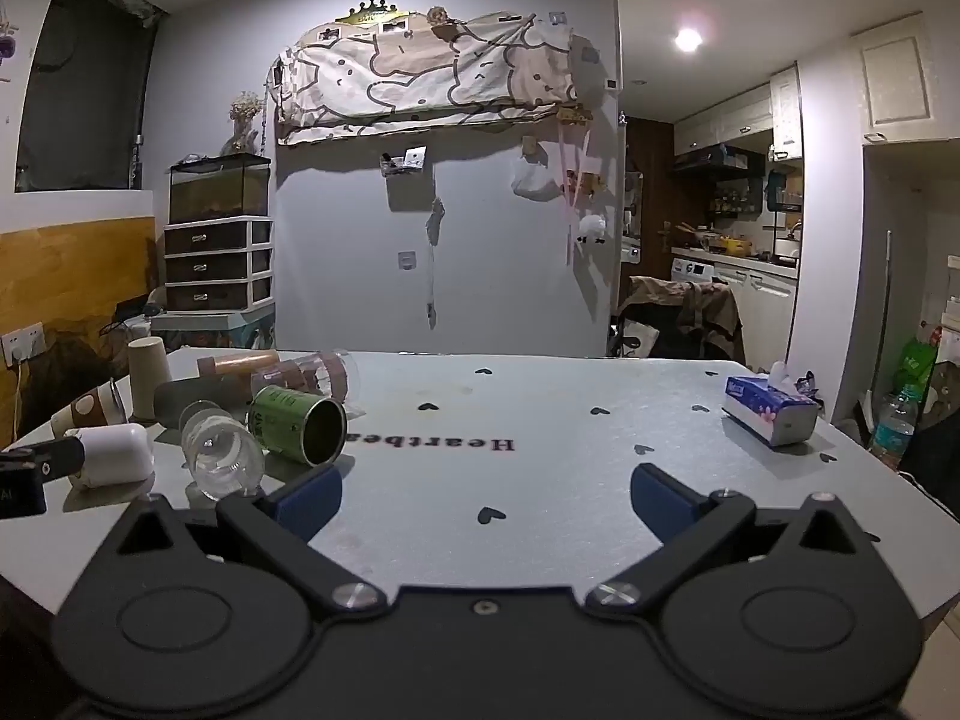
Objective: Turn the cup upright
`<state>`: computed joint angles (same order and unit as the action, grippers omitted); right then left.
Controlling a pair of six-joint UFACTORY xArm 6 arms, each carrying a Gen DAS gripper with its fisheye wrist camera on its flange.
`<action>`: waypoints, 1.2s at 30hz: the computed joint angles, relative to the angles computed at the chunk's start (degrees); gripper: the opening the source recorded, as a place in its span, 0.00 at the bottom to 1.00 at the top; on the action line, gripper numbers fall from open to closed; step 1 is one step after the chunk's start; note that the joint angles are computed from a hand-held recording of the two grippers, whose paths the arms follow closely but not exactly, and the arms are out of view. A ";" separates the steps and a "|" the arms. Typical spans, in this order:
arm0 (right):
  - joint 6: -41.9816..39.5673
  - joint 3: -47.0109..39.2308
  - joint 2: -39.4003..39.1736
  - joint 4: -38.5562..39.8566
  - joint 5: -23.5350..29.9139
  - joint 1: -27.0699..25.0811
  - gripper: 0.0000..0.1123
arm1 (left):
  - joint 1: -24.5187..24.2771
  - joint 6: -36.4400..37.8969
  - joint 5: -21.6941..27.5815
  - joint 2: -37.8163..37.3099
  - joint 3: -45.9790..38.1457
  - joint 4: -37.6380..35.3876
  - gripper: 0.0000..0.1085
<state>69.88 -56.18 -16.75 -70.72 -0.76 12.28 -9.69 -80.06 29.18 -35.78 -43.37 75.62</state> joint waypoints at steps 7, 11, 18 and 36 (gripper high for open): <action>-0.06 -0.10 0.22 0.17 0.14 0.24 0.92 | 0.34 -0.44 -0.45 0.03 0.43 0.31 0.95; -0.38 -0.02 0.29 0.35 0.27 0.50 0.92 | 0.37 0.00 -0.44 -0.06 0.32 -0.12 0.95; -1.27 -0.19 0.58 1.21 0.40 0.79 0.92 | 2.10 -0.13 -2.37 -0.19 1.30 -0.09 0.95; -3.65 -0.25 1.19 3.72 1.08 1.58 0.92 | 3.67 0.11 -4.04 -0.07 2.00 -0.53 0.95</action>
<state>66.23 -56.44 -15.55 -67.00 0.32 13.86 -6.02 -79.95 25.14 -35.85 -41.37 75.09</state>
